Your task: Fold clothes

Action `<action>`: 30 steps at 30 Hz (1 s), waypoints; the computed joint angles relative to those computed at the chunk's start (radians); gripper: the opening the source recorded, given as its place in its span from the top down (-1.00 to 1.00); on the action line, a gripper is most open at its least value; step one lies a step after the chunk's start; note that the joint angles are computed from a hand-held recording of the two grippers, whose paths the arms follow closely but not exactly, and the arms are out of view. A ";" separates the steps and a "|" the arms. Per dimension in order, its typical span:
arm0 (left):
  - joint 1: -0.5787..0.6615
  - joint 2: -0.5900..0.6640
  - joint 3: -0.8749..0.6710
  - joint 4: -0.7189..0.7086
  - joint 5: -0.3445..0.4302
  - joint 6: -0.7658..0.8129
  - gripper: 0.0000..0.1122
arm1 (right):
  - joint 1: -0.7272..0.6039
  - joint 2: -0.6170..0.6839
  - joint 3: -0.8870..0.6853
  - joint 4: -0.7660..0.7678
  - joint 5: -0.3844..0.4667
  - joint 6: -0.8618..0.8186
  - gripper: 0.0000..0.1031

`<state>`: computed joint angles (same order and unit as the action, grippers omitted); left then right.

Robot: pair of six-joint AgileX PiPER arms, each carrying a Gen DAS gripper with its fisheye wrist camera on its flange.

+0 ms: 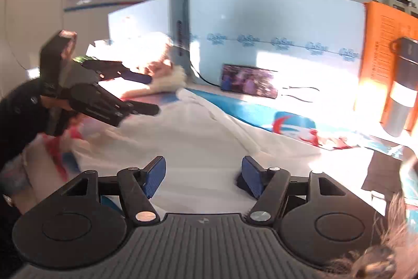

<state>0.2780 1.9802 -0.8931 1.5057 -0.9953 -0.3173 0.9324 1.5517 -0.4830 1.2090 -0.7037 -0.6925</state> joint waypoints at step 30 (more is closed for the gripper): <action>-0.390 0.263 -0.460 -0.266 0.503 -0.179 -0.50 | -0.633 0.315 -0.426 -0.335 0.073 -0.174 0.84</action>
<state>-0.1119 2.2427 -1.3528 1.2400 -0.4926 -0.4967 0.2998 1.8664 -0.9090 0.8737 -0.6308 -0.8670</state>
